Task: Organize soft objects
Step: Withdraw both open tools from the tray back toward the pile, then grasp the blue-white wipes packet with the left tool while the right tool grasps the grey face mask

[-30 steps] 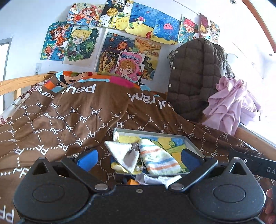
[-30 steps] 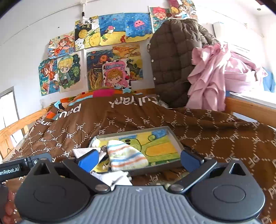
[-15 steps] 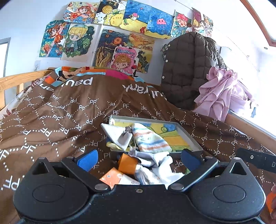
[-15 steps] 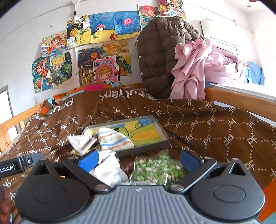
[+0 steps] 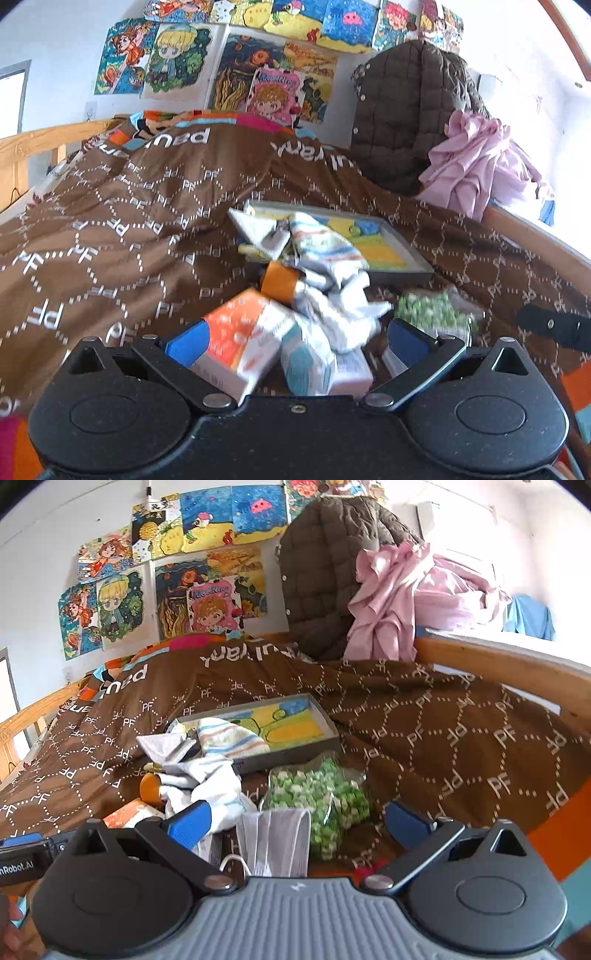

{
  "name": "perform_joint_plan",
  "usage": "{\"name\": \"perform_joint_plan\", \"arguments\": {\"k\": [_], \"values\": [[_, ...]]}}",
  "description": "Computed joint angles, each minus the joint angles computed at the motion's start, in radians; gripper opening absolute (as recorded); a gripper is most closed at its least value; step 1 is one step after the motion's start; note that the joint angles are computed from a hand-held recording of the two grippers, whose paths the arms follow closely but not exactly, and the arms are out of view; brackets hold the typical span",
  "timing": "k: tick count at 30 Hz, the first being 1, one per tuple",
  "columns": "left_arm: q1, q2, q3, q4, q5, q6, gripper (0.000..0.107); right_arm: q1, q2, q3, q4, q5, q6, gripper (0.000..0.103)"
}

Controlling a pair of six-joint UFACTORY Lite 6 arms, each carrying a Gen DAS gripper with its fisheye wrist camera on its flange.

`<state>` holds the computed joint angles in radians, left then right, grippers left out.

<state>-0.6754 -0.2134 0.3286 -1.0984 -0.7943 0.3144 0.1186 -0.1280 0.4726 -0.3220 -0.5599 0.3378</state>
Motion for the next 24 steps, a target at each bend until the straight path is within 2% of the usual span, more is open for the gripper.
{"name": "perform_joint_plan", "arguments": {"k": [8,17,24], "values": [[-0.078,-0.014,-0.023,-0.106,0.009,0.052,0.102,-0.002,-0.010,-0.026,-0.018,0.058,0.016,0.103],[-0.066,0.055,0.012,-0.131,0.060,0.085,0.102,-0.020,0.045,0.007,-0.070,0.082,0.075,0.103],[-0.051,0.094,0.035,-0.122,0.086,0.080,0.102,-0.003,0.088,0.034,-0.042,0.093,0.055,0.103]]}}
